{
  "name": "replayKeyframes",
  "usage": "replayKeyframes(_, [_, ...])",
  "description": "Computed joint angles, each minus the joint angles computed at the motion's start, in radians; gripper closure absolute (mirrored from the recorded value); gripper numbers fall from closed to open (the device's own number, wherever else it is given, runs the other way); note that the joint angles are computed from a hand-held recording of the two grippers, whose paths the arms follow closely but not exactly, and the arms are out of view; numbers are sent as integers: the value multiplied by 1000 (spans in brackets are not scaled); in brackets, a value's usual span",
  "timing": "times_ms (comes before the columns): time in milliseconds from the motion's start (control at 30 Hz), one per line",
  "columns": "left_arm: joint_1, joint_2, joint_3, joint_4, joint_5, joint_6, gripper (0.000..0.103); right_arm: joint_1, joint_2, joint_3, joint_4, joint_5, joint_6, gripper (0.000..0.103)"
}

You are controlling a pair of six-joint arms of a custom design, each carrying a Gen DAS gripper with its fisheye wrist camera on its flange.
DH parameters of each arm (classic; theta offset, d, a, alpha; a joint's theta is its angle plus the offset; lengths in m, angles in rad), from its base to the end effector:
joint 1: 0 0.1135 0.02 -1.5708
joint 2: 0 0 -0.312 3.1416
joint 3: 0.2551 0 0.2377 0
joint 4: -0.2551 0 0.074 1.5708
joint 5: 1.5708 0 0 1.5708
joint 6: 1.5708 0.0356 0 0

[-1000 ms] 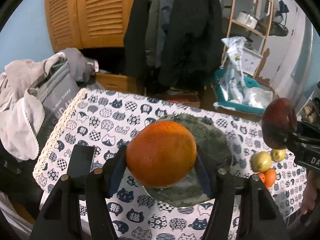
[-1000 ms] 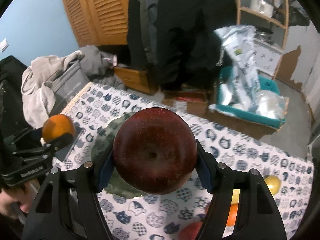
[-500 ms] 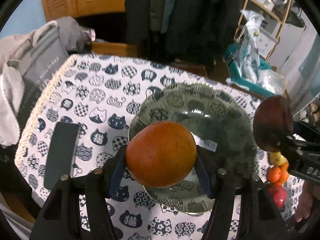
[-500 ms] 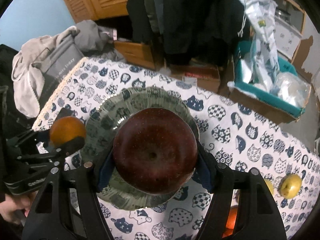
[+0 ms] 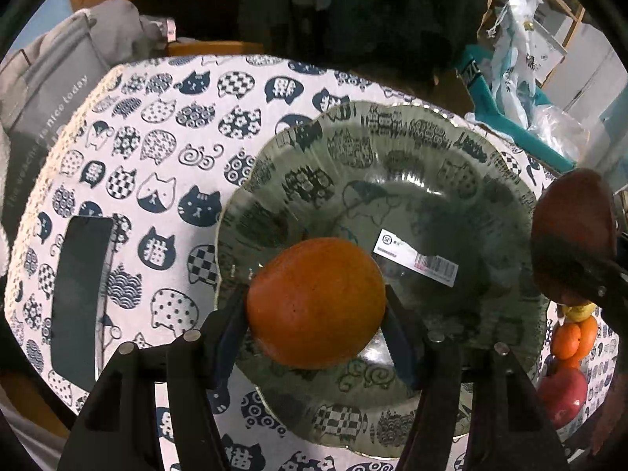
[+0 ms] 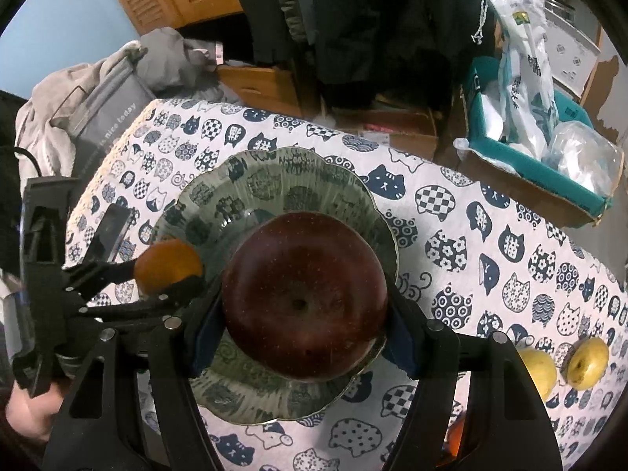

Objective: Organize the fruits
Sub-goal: 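Lower the orange into the bowl with the left tool while the right tool drops the apple in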

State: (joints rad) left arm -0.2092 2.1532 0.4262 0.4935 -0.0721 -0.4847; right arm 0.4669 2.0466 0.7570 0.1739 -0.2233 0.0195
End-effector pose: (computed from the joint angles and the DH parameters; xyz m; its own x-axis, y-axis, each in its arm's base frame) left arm 0.2464 -0.0497 0.0342 -0.9024 -0.2835 -0.3245 -0.2674 0.9590 -0.0941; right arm 0.2931 0.1565 0.0889 -0.8122 -0.3881 -0.4356 -0.5101 0.8347 0.2074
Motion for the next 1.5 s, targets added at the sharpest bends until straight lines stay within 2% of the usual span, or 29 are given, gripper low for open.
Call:
replayKeyframes(300, [2,77,66,-64,53,-10,36,-9,3,1,-4,-12,4,32])
replayKeyframes(333, [-7,75,71,-73,41,-12,35,-10,2,0,-5,-13,5,32])
replayKeyframes(433, [-30,44,58,-58,14,-15,18,-16,-2,0,-7,-17,8,32])
replayKeyframes(467, [-37,29,54,-62,2,-17,16,-19,-3,1,-10,-20,10,32])
replayKeyframes(700, [-19,-116,-21,-89,-2,-29,16,-14,24,46,-54,-28,5,32])
replayKeyframes(867, [12,-209,-92,-93,-44,-20,16,18,79,94,-88,-20,12,32])
replayKeyframes(967, [22,-228,-110,-97,-77,-20,16,40,109,110,-98,-8,15,32])
replayKeyframes(1500, [96,-252,-190,-37,-66,9,16,108,206,168,-139,74,19,31])
